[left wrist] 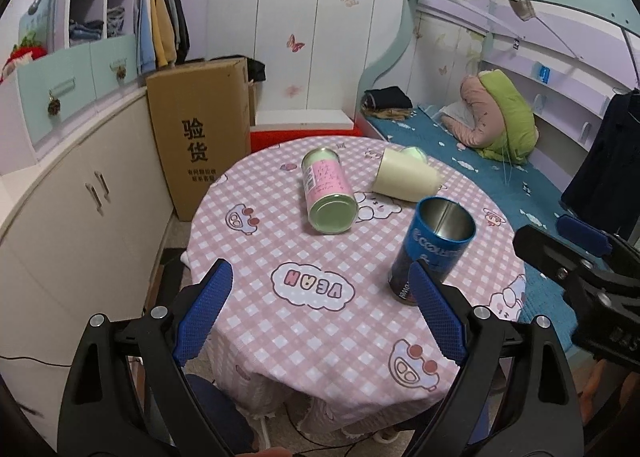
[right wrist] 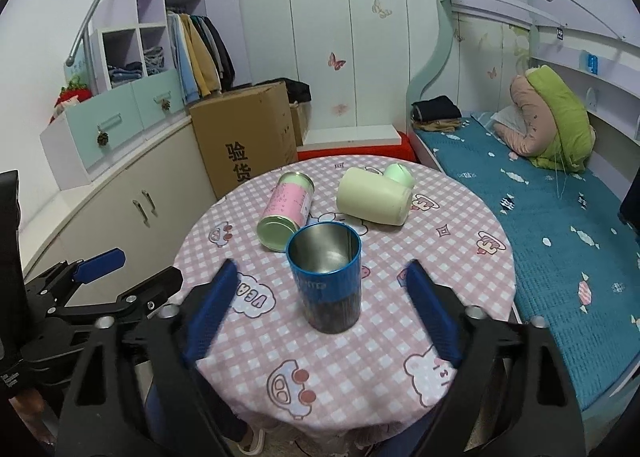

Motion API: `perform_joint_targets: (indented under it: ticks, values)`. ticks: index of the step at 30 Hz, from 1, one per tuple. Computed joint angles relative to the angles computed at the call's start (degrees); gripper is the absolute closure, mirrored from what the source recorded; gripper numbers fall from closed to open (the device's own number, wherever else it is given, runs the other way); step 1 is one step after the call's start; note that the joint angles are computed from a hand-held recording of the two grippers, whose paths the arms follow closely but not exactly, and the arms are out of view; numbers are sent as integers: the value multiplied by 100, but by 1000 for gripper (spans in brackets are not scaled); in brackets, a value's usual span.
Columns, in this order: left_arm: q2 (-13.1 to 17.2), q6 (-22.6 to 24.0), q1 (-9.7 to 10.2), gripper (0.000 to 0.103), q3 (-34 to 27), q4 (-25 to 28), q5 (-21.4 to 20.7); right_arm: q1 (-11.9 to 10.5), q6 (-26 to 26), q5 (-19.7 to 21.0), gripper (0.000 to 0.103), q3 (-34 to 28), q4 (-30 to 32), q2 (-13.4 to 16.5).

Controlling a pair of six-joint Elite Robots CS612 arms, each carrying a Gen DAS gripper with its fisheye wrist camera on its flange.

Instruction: Flip cup upright

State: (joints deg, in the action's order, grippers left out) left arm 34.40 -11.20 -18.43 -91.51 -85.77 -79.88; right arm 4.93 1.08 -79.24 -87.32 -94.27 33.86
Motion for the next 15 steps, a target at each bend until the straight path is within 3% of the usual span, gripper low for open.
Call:
perform_joint_targets:
  ticks: [15]
  values:
    - [104,177,-244,13,-570,-99,647,-17,-17,4,14,-753,-33,203]
